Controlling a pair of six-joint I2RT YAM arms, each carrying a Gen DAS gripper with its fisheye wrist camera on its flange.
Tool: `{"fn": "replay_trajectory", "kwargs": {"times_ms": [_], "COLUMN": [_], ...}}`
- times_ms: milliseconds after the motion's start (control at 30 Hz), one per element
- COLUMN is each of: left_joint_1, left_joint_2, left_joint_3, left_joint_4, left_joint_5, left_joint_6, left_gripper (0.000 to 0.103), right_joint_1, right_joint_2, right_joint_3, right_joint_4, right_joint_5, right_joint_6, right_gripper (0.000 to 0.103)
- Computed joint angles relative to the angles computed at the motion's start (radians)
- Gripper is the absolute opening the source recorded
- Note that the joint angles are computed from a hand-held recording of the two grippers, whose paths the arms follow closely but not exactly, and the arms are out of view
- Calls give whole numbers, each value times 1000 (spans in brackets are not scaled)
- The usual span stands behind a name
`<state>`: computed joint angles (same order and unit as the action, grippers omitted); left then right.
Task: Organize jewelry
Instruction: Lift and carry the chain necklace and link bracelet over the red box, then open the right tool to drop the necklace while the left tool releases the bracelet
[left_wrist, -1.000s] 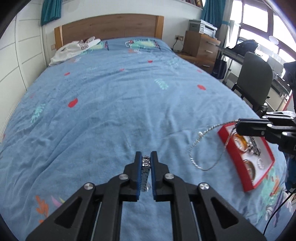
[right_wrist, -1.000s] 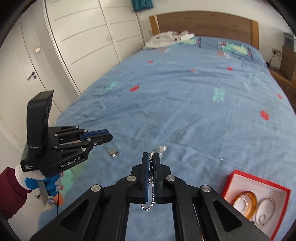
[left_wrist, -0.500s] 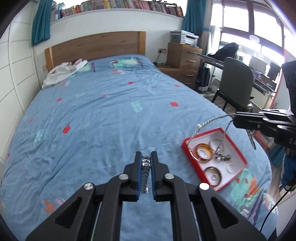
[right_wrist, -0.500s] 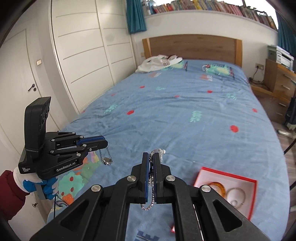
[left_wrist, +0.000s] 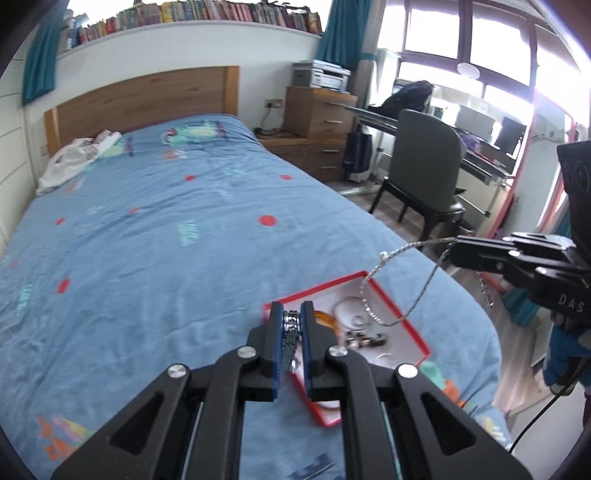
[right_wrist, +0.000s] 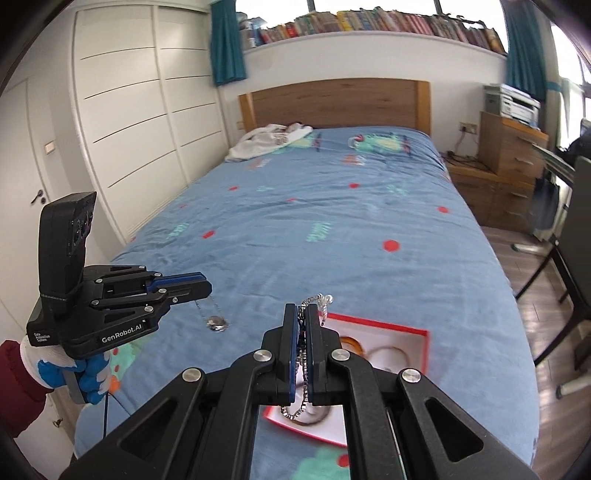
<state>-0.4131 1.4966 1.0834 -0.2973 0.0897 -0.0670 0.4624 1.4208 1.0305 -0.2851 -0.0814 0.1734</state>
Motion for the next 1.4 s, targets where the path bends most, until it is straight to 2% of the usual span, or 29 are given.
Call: {"fn": "replay_trajectory", "kwargs": {"times_ms": [333, 533, 767, 1067, 1400], "left_joint_1": [-141, -166, -181, -154, -148], "left_joint_2": [302, 451, 577, 660, 688], "left_joint_3": [135, 194, 241, 258, 270], "left_joint_4": [72, 104, 122, 149, 150], "left_joint_5": [-17, 2, 24, 45, 52], "left_joint_6": [-81, -111, -114, -141, -161], "left_gripper": [8, 8, 8, 8, 9], "right_joint_1": [-186, -249, -263, -292, -312], "right_joint_2": [103, 257, 440, 565, 621], "right_joint_3": [-98, -76, -4, 36, 30], "right_joint_4": [112, 204, 274, 297, 302], "right_joint_5": [-126, -186, -206, -211, -204], "right_joint_6": [-31, -44, -46, -75, -97], "right_gripper": [4, 4, 4, 4, 9]}}
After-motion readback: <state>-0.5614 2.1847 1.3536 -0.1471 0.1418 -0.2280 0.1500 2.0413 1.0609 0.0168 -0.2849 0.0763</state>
